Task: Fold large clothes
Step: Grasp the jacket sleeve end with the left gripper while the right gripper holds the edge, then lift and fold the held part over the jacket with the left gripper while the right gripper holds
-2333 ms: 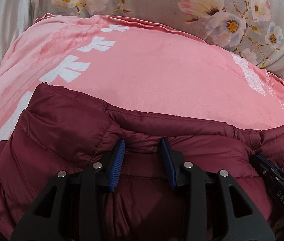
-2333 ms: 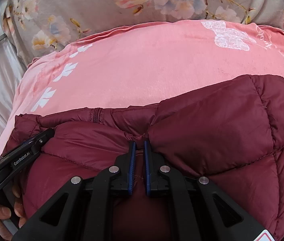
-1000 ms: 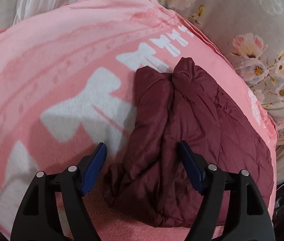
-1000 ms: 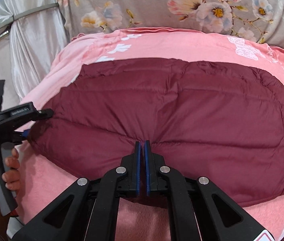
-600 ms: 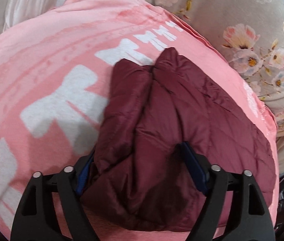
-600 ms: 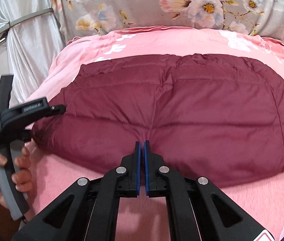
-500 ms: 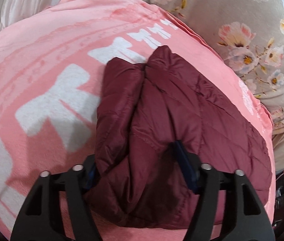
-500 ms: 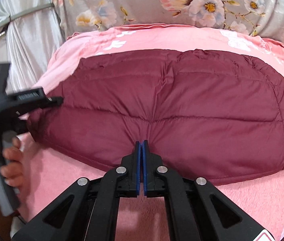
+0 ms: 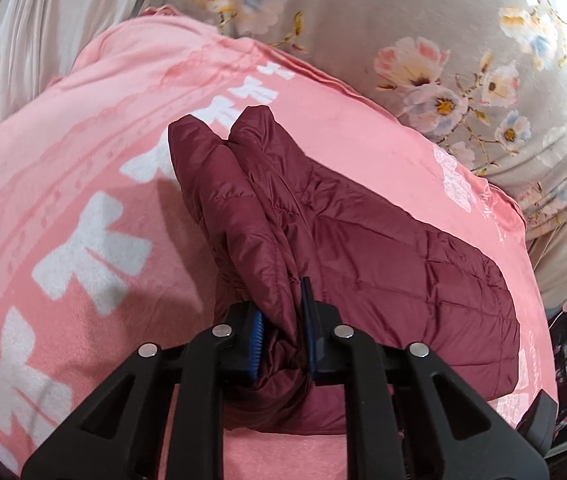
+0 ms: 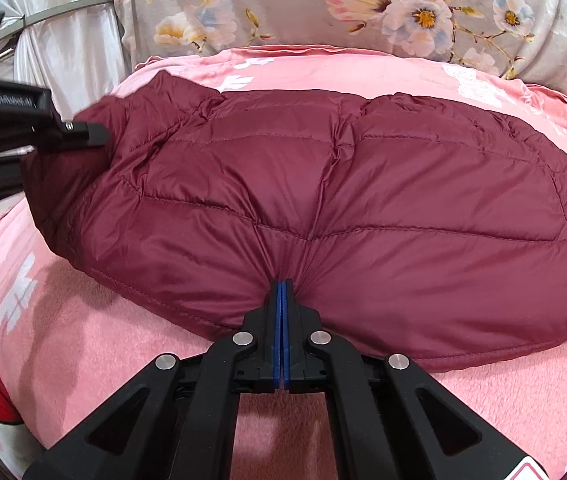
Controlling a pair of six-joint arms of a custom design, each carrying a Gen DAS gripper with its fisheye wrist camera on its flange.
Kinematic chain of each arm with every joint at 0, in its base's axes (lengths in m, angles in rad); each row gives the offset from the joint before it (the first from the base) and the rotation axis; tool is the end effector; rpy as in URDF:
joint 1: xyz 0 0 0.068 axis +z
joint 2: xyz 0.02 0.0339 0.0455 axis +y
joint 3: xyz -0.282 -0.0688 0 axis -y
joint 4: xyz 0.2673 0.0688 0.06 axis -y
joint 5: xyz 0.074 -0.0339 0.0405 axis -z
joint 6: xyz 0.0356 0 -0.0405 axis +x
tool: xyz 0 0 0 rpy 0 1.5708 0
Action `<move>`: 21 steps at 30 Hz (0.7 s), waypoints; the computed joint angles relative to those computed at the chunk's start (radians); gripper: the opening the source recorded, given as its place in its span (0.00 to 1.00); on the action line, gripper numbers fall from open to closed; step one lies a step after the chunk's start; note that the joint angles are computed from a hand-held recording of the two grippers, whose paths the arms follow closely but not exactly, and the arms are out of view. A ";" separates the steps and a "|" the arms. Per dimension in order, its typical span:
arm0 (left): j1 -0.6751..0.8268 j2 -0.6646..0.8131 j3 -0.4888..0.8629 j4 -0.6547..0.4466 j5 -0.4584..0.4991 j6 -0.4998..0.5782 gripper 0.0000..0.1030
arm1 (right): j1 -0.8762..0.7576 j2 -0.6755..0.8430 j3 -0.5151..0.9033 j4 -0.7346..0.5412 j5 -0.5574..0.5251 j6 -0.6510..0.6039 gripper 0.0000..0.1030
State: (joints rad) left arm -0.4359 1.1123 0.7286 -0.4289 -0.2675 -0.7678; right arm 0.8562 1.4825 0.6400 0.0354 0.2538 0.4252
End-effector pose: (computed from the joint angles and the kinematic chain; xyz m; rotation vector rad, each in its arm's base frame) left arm 0.2215 -0.0928 0.2433 -0.5145 2.3061 -0.2705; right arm 0.1987 0.2153 0.1565 -0.3875 2.3368 0.3259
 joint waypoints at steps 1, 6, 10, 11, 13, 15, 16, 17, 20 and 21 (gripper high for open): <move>-0.013 -0.002 0.008 -0.007 -0.012 -0.002 0.14 | 0.000 -0.002 -0.002 0.001 -0.001 0.000 0.00; -0.054 -0.021 0.040 -0.034 -0.045 -0.012 0.13 | -0.002 -0.008 -0.012 0.007 -0.009 0.000 0.00; -0.091 -0.031 0.070 -0.052 -0.069 -0.025 0.12 | -0.006 -0.012 -0.016 0.011 -0.017 -0.002 0.00; -0.099 -0.034 0.077 -0.055 -0.074 -0.025 0.12 | -0.009 -0.015 -0.019 0.013 -0.021 -0.004 0.00; -0.119 -0.035 0.097 -0.062 -0.086 -0.025 0.12 | -0.013 -0.020 -0.025 0.019 -0.032 -0.002 0.00; -0.135 -0.031 0.116 -0.065 -0.095 -0.026 0.12 | -0.025 -0.029 -0.035 0.030 -0.050 -0.004 0.00; -0.143 -0.027 0.127 -0.066 -0.101 -0.026 0.12 | -0.033 -0.036 -0.043 0.036 -0.065 -0.005 0.00; -0.148 -0.022 0.134 -0.066 -0.104 -0.027 0.12 | -0.038 -0.042 -0.049 0.041 -0.077 -0.002 0.00; -0.152 -0.016 0.159 -0.068 -0.103 -0.025 0.11 | -0.066 -0.064 -0.071 0.056 -0.128 0.015 0.00; -0.151 -0.013 0.170 -0.069 -0.100 -0.022 0.11 | -0.069 -0.066 -0.074 0.056 -0.136 0.019 0.00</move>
State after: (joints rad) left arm -0.5865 1.0993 0.8982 -0.4978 -0.3672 -0.7893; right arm 0.7875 1.4165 0.5662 0.0913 0.1183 0.4441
